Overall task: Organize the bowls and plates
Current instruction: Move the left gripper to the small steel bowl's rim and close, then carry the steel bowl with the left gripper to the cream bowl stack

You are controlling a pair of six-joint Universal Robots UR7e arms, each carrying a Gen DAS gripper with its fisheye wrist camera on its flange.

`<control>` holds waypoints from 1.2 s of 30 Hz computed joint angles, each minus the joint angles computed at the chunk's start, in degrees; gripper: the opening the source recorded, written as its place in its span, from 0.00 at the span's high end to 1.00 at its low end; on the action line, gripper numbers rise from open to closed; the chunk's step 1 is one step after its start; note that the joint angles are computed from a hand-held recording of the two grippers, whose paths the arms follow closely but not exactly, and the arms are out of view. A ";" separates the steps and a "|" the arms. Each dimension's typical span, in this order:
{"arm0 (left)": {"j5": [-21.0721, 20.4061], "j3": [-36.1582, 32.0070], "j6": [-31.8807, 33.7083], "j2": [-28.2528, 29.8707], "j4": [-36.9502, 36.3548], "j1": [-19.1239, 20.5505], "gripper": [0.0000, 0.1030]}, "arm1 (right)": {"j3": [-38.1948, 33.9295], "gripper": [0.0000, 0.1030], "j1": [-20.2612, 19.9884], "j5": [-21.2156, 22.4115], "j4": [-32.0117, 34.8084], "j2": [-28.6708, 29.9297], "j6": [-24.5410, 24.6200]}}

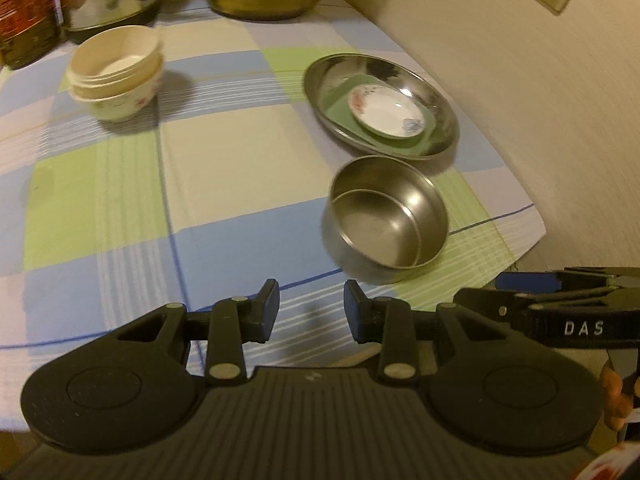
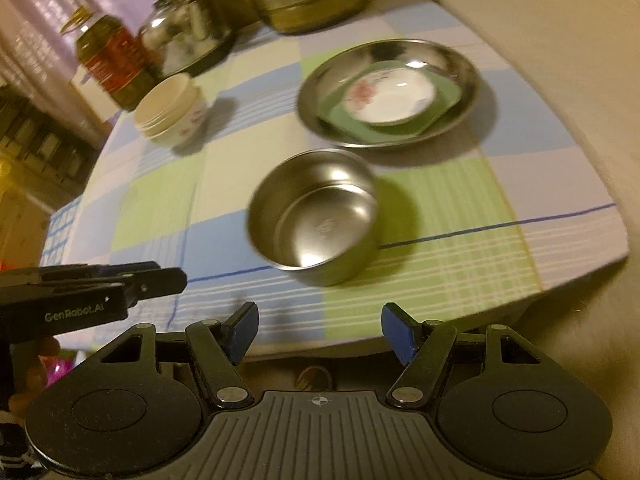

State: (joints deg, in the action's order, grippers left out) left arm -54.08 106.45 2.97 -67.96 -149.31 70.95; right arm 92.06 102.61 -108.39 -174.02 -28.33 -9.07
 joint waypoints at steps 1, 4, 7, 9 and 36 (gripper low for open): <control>-0.39 -0.37 0.56 0.51 -0.19 0.09 0.69 | -0.10 0.33 -0.17 -0.15 -0.41 0.03 0.27; -0.60 -1.43 1.98 2.03 -0.88 0.21 0.69 | -0.40 0.33 -0.53 -0.98 -2.51 0.33 0.54; -1.00 -2.75 3.15 3.54 -1.43 0.52 0.69 | -1.24 0.34 -0.78 -1.57 -4.45 1.13 -0.21; -1.33 -3.53 4.24 4.50 -2.06 0.70 0.69 | -2.00 0.34 -0.91 -1.54 -5.60 1.82 -0.88; -1.64 -13.17 6.43 12.93 1.50 2.88 0.80 | -11.51 0.81 -1.47 -2.96 -5.59 9.10 -2.77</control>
